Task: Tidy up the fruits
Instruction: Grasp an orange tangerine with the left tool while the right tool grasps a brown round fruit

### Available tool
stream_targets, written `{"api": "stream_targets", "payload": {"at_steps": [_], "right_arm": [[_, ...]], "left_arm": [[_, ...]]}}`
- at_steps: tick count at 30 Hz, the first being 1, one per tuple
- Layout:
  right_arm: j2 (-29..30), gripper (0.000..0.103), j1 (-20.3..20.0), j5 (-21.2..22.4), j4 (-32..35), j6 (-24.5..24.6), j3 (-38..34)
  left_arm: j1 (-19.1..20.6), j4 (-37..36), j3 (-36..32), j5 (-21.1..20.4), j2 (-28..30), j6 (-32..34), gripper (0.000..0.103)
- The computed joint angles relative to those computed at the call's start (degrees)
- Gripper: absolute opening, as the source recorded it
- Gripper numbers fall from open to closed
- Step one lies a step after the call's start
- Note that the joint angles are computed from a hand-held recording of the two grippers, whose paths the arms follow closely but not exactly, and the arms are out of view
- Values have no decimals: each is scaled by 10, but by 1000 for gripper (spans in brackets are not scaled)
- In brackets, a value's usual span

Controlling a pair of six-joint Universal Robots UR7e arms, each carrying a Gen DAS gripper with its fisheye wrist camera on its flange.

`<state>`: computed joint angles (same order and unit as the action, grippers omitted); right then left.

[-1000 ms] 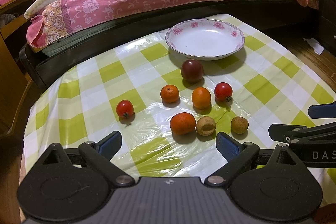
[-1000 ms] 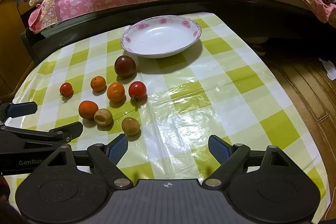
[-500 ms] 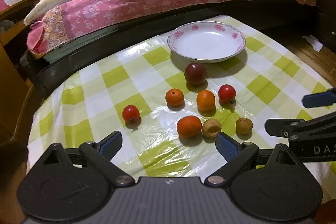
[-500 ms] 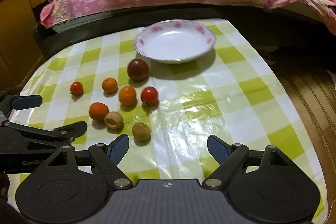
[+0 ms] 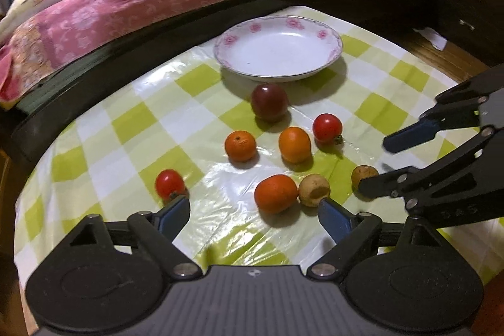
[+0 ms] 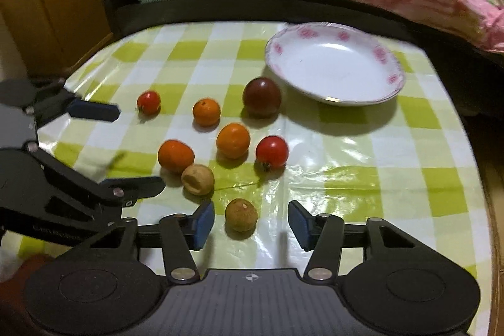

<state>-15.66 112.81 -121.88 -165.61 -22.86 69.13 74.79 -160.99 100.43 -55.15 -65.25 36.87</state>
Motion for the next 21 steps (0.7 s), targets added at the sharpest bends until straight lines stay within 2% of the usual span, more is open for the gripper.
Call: {"api": "stream_targets", "payload": {"at_steps": [5,7,11,16,21], "right_arm": [[0,35,-8,17,44,-1,-13],[1,33,-11,22,53,0,-17],[0,28,-16,36,73,5,-25],[-1,24,-21,52,89,16,-32],[-4,22,-23,60,92,33,-33]], "left_arm": [[6,48,-24,-19,13,22,81],[9,74,-37,-24,18,20,71],[12,102,-56,-29,24,35,67],[19,140,-84,-39,32,57,56],[23,175,-99,-54,33,44,48]]}}
